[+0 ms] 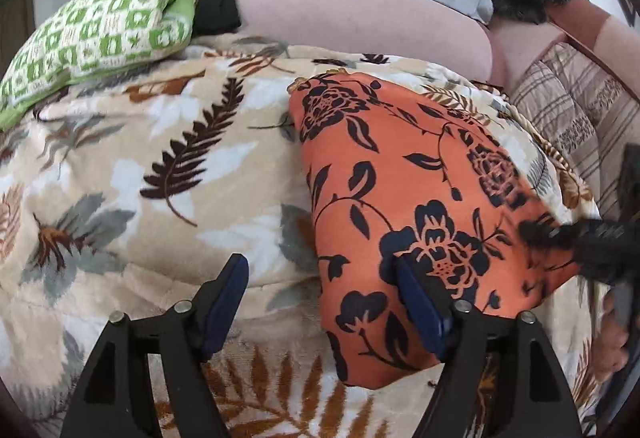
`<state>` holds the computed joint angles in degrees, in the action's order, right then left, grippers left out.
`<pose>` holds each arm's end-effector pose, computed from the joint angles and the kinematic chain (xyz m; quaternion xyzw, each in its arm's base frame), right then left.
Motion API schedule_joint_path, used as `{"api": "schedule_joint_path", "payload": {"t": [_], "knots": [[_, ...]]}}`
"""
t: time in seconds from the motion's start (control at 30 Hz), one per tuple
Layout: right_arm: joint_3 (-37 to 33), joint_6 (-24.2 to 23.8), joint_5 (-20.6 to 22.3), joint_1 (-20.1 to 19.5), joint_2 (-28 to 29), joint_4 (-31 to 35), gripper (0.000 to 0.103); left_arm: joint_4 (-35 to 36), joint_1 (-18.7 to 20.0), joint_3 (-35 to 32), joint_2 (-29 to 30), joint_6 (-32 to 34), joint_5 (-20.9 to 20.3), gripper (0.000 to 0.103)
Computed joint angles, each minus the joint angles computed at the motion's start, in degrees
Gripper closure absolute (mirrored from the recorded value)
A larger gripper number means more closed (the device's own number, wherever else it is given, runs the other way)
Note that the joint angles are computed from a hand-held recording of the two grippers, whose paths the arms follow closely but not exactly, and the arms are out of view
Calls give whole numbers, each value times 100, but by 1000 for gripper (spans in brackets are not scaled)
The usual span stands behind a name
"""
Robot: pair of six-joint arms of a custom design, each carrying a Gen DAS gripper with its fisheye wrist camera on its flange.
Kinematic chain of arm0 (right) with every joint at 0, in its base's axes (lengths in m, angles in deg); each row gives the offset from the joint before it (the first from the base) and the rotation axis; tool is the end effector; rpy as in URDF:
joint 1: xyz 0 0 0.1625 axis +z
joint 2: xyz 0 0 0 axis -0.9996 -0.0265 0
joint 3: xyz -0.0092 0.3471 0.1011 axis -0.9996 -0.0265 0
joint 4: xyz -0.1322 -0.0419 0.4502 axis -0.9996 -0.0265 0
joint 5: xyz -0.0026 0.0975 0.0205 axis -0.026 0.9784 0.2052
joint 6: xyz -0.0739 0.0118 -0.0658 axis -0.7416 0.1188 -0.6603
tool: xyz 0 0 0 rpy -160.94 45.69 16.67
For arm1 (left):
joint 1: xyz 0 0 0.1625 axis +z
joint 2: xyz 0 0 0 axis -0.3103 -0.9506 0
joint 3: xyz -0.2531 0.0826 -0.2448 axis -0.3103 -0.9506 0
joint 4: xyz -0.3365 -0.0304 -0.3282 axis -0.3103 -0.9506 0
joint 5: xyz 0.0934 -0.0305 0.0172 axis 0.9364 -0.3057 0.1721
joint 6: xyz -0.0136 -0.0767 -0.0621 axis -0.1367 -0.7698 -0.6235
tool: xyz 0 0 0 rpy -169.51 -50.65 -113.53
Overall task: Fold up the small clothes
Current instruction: 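Lift the pinched blouse end with both tools and fold it over the other half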
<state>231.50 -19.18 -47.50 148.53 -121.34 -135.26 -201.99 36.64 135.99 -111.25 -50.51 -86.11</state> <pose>-0.0384 -0.3338 0.2676 -0.0737 -0.9456 0.2863 0.1357 -0.2749 -0.3049 -0.0215 0.1743 0.9086 -0.2796 0.2568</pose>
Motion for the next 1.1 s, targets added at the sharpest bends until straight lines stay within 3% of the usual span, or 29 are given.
{"api": "schedule_joint_path", "payload": {"t": [0.07,0.13,0.2,0.27,0.33,0.37,0.4,0.47,0.53,0.6,0.67,0.73,0.83,0.9,0.97,1.03,1.1], "knots": [[-152,47,103,59,-21,167,72,43,17,-6,-28,-27,-6,23],[-91,82,446,-29,-362,-140,66,193,-44,-43,19,18,80,23],[108,312,903,-304,-727,-857,24,239,-87,-64,81,75,160,23],[242,485,1525,-653,-947,-1271,24,142,-69,-49,73,128,130,23],[-21,350,1660,-401,-477,-1011,29,-75,19,-10,42,195,13,23],[-98,315,1508,-187,-196,-1144,38,-144,51,1,38,216,-29,23],[-186,237,1149,184,266,-1480,54,-213,77,23,26,253,-71,23],[-446,107,631,704,1093,-1771,70,-248,83,47,8,306,-97,23],[-753,279,189,996,2019,-2082,70,-278,112,65,7,391,-162,23],[-1197,603,-685,1193,2988,-2042,71,-348,221,57,22,492,-334,23],[-1302,708,-825,1150,3387,-2257,71,-411,312,78,-37,498,-441,21],[-1283,625,-933,1277,3324,-2286,69,-354,251,121,-198,453,-373,22],[-1104,447,-1165,1595,2965,-2354,69,-50,-239,246,-408,346,391,22],[-974,391,-1173,1693,2593,-2135,69,158,-401,261,-477,350,581,22],[-749,472,-1155,1722,2001,-1726,69,497,-338,141,-377,292,426,22],[-520,397,-1342,1670,1321,-1224,69,813,-34,-109,-41,291,-14,21],[-364,365,-1619,1540,892,-802,68,551,95,-58,-34,160,-170,20]]}}
